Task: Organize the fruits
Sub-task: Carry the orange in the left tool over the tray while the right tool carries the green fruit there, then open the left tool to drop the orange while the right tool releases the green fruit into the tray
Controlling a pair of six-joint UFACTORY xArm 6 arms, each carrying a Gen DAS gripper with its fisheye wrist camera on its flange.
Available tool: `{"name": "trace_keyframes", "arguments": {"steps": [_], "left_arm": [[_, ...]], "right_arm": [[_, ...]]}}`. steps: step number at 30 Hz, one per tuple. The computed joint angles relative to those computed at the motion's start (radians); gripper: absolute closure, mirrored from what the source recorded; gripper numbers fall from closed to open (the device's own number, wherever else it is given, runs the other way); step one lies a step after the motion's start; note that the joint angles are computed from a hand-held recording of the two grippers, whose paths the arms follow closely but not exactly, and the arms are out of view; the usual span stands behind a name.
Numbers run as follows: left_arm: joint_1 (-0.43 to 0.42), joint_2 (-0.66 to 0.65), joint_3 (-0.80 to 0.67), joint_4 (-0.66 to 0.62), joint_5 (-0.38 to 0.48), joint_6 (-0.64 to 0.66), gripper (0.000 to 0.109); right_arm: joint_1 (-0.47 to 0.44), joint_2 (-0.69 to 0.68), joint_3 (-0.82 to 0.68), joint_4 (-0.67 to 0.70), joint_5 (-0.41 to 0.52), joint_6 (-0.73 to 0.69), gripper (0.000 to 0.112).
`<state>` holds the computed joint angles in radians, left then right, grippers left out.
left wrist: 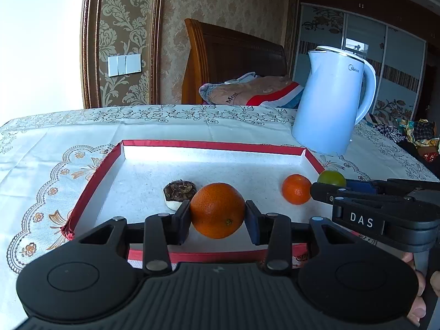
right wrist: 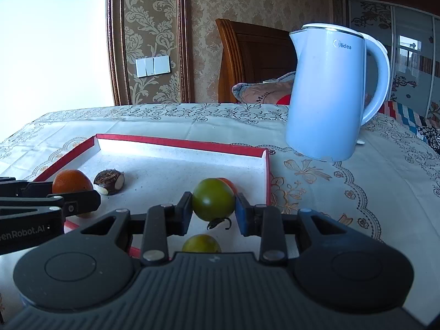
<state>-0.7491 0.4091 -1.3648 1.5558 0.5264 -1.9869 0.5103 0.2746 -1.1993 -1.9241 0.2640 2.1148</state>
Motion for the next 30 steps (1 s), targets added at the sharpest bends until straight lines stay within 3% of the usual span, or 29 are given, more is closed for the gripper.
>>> {"name": "trace_keyframes", "arguments": {"steps": [10,20,30], "left_arm": [[0.045,0.082,-0.123,-0.084,0.008,0.110,0.068],[0.096,0.185,-0.261,-0.208,0.016,0.243,0.068],[0.108,0.230,-0.309,-0.287,0.021,0.328,0.068]], "right_arm": [[-0.022,0.134,-0.164,0.198,0.019,-0.205,0.082],[-0.045,0.287,-0.333,0.510,-0.001,-0.531,0.082],[-0.047,0.341,-0.387,0.634,-0.008,-0.667,0.082]]}}
